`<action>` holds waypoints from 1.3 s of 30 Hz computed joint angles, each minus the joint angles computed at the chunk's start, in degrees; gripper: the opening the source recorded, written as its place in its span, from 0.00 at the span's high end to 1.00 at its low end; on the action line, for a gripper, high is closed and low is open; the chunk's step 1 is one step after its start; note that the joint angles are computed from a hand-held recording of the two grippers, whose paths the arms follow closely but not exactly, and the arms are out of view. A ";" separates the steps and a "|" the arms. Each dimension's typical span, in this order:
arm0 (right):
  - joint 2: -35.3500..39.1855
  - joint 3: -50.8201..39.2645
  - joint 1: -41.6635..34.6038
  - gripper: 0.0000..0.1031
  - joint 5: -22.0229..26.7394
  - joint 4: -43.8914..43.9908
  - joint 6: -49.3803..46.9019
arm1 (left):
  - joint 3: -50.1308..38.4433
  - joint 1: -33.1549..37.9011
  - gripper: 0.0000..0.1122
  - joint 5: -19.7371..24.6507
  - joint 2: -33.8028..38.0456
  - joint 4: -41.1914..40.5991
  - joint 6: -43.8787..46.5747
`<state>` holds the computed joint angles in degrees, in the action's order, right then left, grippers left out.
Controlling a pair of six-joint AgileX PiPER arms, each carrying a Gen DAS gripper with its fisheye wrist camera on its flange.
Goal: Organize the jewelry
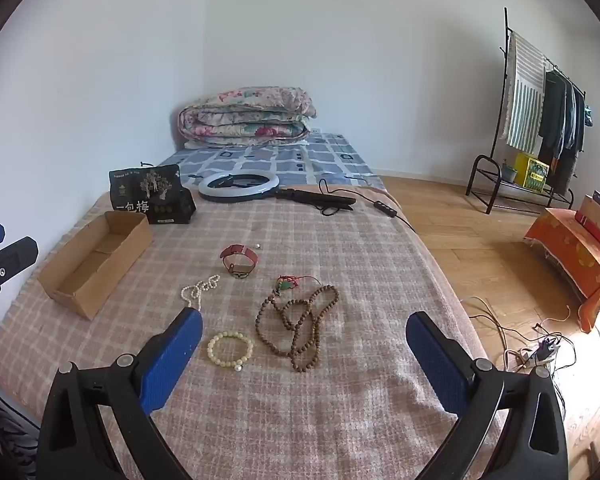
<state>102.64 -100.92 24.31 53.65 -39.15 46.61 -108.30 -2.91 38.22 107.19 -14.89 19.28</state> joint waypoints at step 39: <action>0.11 0.10 0.04 0.00 0.76 0.04 -0.11 | -0.60 0.55 0.08 -0.18 -0.49 -0.03 -0.52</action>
